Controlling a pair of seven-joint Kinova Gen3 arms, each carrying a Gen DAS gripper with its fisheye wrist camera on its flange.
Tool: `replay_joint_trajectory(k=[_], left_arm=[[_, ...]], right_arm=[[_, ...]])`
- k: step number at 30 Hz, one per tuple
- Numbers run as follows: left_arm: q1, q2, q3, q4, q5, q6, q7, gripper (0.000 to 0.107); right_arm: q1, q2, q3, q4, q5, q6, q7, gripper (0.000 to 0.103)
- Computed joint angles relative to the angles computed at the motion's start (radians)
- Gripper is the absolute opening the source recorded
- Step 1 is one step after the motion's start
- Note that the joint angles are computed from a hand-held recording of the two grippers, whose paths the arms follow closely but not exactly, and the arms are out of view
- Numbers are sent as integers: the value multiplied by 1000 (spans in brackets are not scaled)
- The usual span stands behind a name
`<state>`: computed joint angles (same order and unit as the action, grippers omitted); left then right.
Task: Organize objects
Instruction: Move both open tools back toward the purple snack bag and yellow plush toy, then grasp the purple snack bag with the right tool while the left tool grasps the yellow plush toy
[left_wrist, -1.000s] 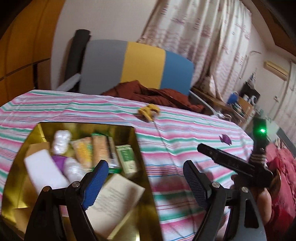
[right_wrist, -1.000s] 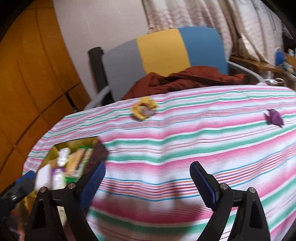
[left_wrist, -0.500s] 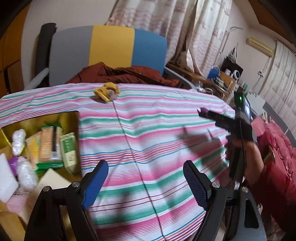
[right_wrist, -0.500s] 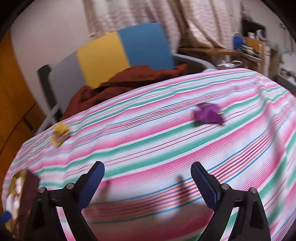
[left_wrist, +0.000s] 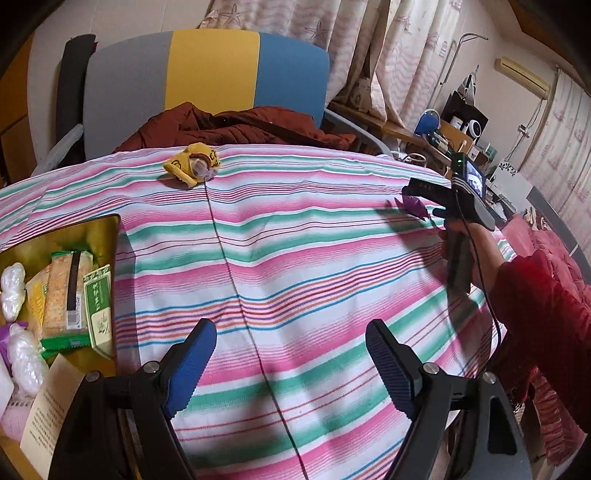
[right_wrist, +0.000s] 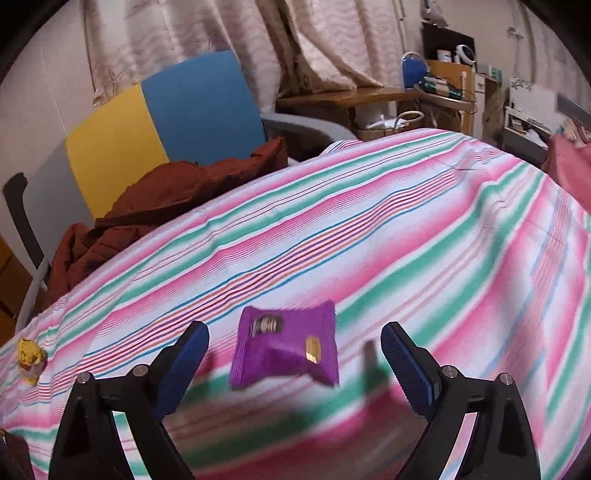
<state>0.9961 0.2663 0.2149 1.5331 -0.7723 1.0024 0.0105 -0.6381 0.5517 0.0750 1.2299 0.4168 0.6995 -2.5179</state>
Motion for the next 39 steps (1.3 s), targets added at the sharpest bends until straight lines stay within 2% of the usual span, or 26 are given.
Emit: replay_joint_trajectory(k=[3, 6, 8, 11, 15, 20, 27, 32, 34, 36, 37, 39], left_arm=[[-17, 7, -3, -17, 14, -1, -31, 84], [-35, 15, -14, -37, 28, -5, -60, 84], [-48, 17, -20, -48, 41, -13, -78, 84], [-58, 30, -34, -79, 47, 12, -105, 84], [-81, 42, -55, -120, 53, 46, -150, 84], [-148, 67, -82, -183, 97, 76, -221, 85], [-228, 174, -139, -347, 156, 180, -380, 88], [-241, 268, -192, -468, 158, 272, -489, 89], [-248, 290, -207, -491, 163, 273, -518, 92], [-256, 296, -218, -483, 170, 235, -527, 98], [-254, 296, -228, -476, 169, 218, -516, 103], [-235, 293, -254, -447, 137, 171, -471, 103]], right_arm=[[47, 23, -39, -26, -56, -6, 53, 81], [22, 25, -18, -20, -45, -13, 52, 75], [7, 29, -13, -24, -35, -8, 61, 63], [-2, 39, -19, -37, -26, -2, 99, 57], [-20, 57, -21, -65, -10, 18, 154, 55], [-39, 52, -30, -51, 5, -12, 234, 54], [-40, 57, -34, -54, -15, -20, 288, 54], [-33, 53, -28, -41, -39, -41, 285, 54], [-32, 53, -27, -40, -45, -43, 286, 55], [-36, 56, -23, -44, -44, -41, 285, 55], [-38, 56, -21, -43, -42, -41, 284, 55], [-39, 55, -20, -41, -42, -43, 284, 55]])
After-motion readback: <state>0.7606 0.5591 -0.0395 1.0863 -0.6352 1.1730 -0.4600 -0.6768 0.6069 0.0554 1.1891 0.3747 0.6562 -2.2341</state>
